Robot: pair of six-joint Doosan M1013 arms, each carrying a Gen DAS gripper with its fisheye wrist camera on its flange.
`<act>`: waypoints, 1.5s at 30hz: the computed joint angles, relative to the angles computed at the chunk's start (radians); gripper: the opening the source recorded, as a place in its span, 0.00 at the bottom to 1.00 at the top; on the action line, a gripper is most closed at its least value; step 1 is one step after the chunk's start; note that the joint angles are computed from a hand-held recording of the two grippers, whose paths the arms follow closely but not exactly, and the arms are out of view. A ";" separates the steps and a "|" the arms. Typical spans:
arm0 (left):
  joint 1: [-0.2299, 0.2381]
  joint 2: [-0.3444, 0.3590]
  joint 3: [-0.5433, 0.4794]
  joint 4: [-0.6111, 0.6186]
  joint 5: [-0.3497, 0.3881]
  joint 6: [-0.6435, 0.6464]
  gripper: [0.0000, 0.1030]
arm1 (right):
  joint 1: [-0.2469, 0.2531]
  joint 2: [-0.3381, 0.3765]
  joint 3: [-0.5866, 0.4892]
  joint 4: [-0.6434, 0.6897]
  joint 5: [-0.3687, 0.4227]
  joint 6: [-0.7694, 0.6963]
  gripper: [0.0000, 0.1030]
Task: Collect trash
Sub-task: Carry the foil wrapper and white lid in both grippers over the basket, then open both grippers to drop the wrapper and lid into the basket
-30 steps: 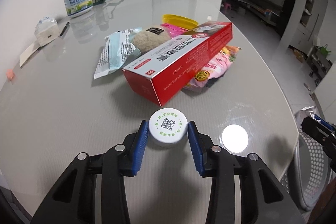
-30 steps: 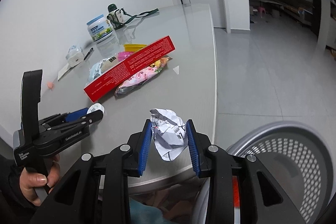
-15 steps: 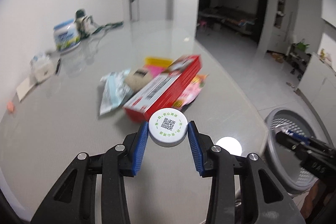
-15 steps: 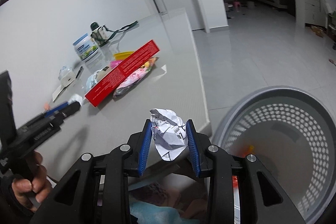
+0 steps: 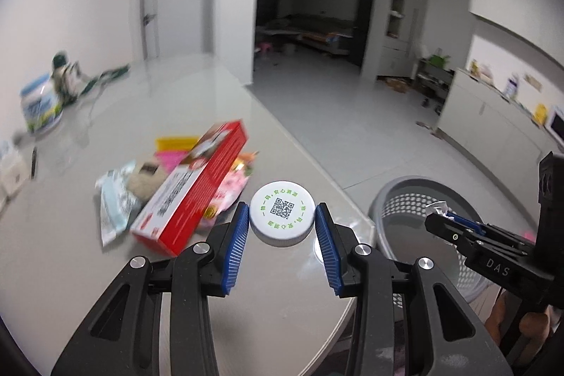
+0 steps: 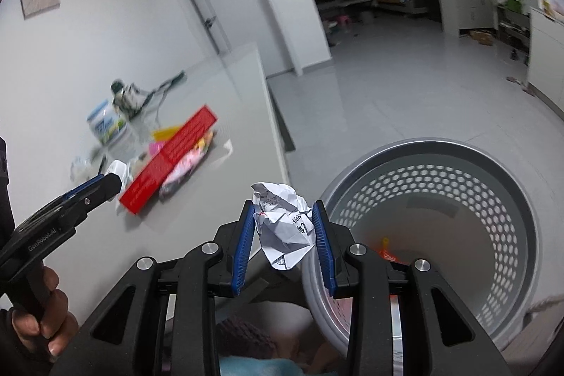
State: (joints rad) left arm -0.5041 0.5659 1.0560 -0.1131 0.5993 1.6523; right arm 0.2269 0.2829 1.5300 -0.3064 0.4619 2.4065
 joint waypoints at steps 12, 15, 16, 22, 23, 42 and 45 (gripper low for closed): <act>-0.039 0.040 -0.054 -0.180 0.078 0.254 0.37 | -0.008 -0.055 0.077 -0.184 0.068 0.249 0.31; -0.050 0.058 -0.074 -0.165 0.106 0.244 0.37 | -0.013 -0.071 0.107 -0.224 0.047 0.317 0.31; -0.051 0.065 -0.083 -0.162 0.115 0.241 0.37 | -0.013 -0.075 0.115 -0.241 0.044 0.339 0.31; -0.066 0.110 -0.143 -0.141 0.189 0.220 0.37 | -0.024 -0.080 0.143 -0.238 0.064 0.357 0.31; -0.069 0.119 -0.156 -0.142 0.202 0.221 0.37 | -0.027 -0.080 0.147 -0.234 0.065 0.359 0.31; -0.120 0.220 -0.287 -0.131 0.377 0.243 0.38 | -0.051 -0.079 0.171 -0.139 0.101 0.286 0.32; -0.125 0.223 -0.294 -0.124 0.382 0.246 0.39 | -0.055 -0.078 0.175 -0.123 0.098 0.269 0.32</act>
